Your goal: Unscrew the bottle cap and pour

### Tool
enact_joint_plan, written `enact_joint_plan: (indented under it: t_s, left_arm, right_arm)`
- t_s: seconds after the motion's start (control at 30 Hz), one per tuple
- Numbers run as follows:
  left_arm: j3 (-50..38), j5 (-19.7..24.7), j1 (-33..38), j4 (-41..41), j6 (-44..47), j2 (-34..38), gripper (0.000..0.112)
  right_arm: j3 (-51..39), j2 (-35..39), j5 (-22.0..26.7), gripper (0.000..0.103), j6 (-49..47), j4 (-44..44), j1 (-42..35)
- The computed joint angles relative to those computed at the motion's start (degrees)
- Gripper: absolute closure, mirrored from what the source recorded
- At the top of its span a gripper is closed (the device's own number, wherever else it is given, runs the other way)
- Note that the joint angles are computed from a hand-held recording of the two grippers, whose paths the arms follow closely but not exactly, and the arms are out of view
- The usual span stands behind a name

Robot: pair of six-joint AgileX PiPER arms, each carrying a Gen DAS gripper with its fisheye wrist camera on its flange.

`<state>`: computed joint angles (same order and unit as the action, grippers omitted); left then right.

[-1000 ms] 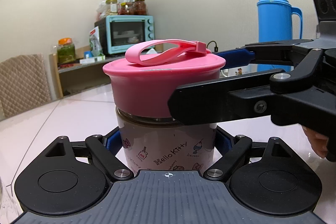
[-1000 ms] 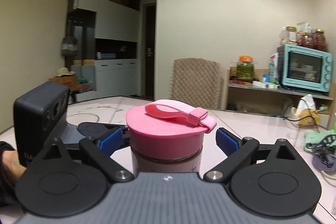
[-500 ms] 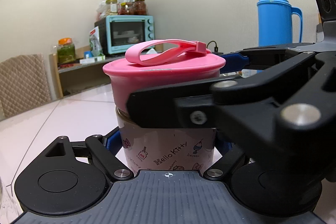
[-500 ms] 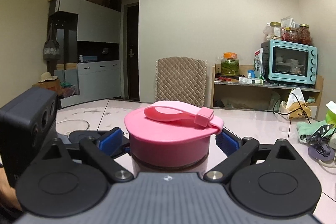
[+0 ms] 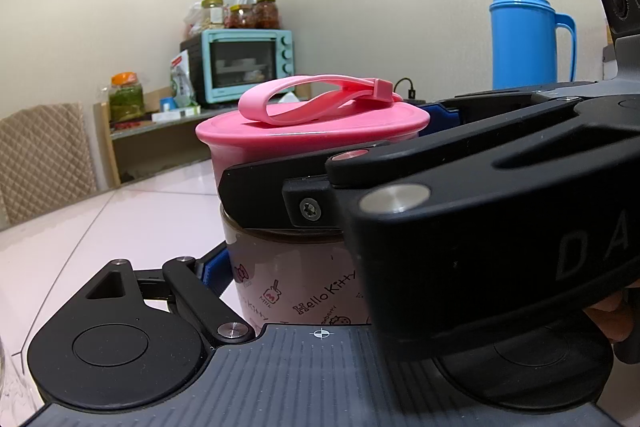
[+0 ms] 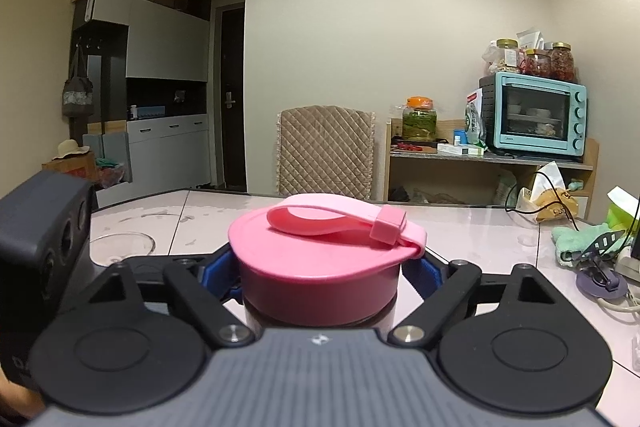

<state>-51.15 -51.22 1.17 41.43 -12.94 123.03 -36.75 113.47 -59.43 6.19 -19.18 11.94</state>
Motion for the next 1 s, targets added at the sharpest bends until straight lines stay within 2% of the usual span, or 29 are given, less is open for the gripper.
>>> enact_joint_plan:
  t_s: [0.13,0.27,0.4,0.6,0.67,0.8,0.9,1.0]
  left_arm:
    - [0.04,-0.02,-0.01,0.00,0.01,-0.01,0.022]
    - [0.04,-0.02,-0.01,0.00,0.01,-0.01,0.022]
    - [0.10,-0.03,-0.05,-0.09,0.10,-0.04,0.022]
    - [0.20,-0.01,-0.12,-0.27,0.37,-0.10,0.022]
    - [0.17,-0.02,-0.09,-0.20,0.26,-0.10,0.022]
    - [0.09,0.04,-0.28,-0.33,0.16,-0.06,0.022]
    - [0.08,0.09,-0.45,-0.50,0.18,-0.06,0.022]
    - [0.19,0.12,-0.70,-0.81,0.33,-0.13,0.022]
  right_arm:
    - [-1.50,0.81,-0.38,0.018,3.53,-9.06,-4.10]
    - [-6.79,2.68,-0.91,0.018,12.25,-27.38,-11.53]
    - [-15.33,6.10,-3.01,0.018,21.37,-45.37,-17.59]
    - [-30.58,12.41,-8.96,0.018,34.41,-65.01,-22.31]
    - [-33.35,13.43,-10.14,0.018,36.84,-67.66,-22.65]
    - [-32.37,12.64,-10.10,0.017,36.86,-67.04,-22.54]
    - [-28.90,10.61,-8.24,0.010,36.33,-63.99,-22.04]
    - [-22.26,6.99,-6.02,0.009,32.05,-57.35,-21.37]
